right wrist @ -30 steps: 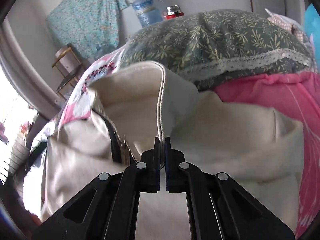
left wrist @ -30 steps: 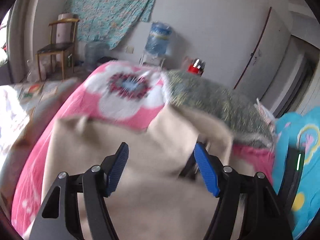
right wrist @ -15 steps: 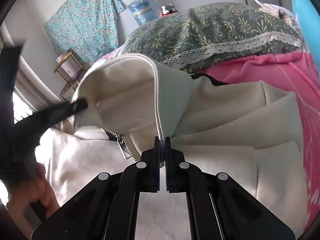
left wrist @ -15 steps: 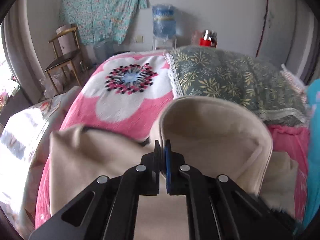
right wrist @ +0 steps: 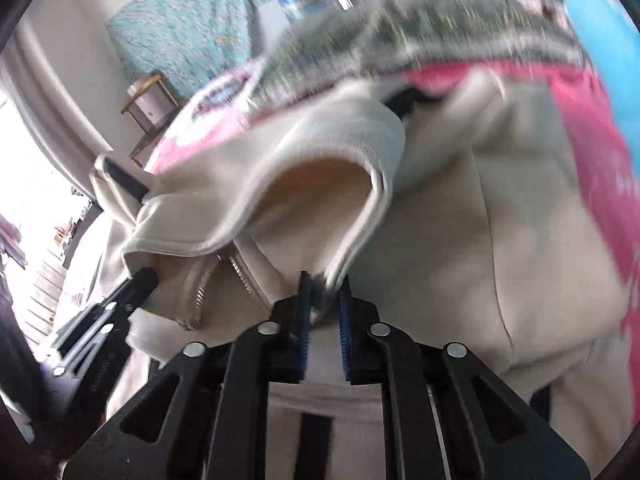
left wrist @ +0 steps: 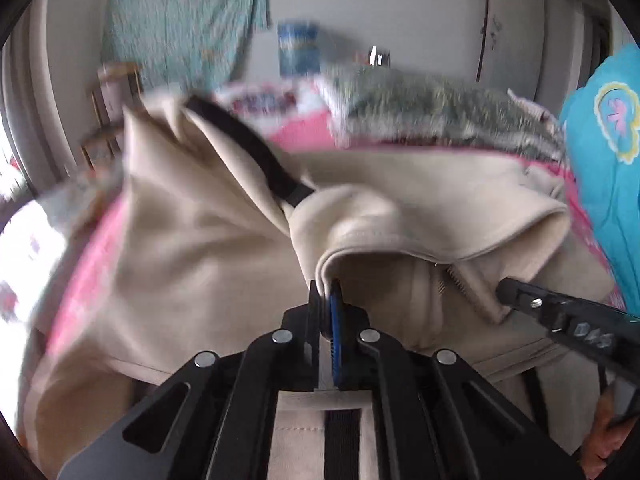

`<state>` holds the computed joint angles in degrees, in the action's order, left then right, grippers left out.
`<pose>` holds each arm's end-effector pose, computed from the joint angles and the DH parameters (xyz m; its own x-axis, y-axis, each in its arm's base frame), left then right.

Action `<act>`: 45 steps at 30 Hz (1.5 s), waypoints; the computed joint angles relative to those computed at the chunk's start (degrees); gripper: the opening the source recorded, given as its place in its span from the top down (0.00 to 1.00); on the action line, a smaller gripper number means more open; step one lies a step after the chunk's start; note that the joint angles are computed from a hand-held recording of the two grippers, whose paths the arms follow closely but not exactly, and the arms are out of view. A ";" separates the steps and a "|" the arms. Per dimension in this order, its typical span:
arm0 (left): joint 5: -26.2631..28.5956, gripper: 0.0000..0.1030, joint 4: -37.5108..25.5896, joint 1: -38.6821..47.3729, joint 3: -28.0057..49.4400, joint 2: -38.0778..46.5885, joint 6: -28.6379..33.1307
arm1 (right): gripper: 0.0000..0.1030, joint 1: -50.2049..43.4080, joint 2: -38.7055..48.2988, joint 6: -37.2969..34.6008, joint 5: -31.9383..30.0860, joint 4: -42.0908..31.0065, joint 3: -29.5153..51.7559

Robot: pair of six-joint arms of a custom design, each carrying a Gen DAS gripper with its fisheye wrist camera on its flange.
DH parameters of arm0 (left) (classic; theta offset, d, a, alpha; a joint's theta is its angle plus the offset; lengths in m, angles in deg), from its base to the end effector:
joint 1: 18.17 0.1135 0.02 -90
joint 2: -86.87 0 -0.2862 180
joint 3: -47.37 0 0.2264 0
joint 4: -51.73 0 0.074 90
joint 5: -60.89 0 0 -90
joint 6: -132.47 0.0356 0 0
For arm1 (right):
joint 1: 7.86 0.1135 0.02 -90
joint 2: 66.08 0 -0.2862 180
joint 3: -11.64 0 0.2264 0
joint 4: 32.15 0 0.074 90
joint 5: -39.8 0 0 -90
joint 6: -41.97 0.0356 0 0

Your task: Fold large clothes

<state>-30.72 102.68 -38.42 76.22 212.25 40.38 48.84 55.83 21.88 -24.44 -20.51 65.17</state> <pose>0.2224 -0.0810 0.0436 -0.6816 0.2126 -0.7002 0.3029 0.9530 -0.0055 0.1847 0.2530 0.0573 -0.7417 0.4114 -0.5297 0.2175 0.8946 0.3902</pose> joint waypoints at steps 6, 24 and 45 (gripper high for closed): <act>1.66 0.96 1.33 0.63 -0.62 0.95 -0.39 | 0.72 2.00 -2.94 -1.94 1.13 -10.81 2.06; 26.49 0.96 9.09 18.90 -12.53 -5.53 -5.43 | 0.35 -11.47 -17.18 -9.69 -10.76 -0.37 -8.60; 45.92 0.96 -12.10 32.93 -12.58 -20.88 2.04 | 0.90 -3.44 -11.99 1.57 -20.90 31.80 -20.26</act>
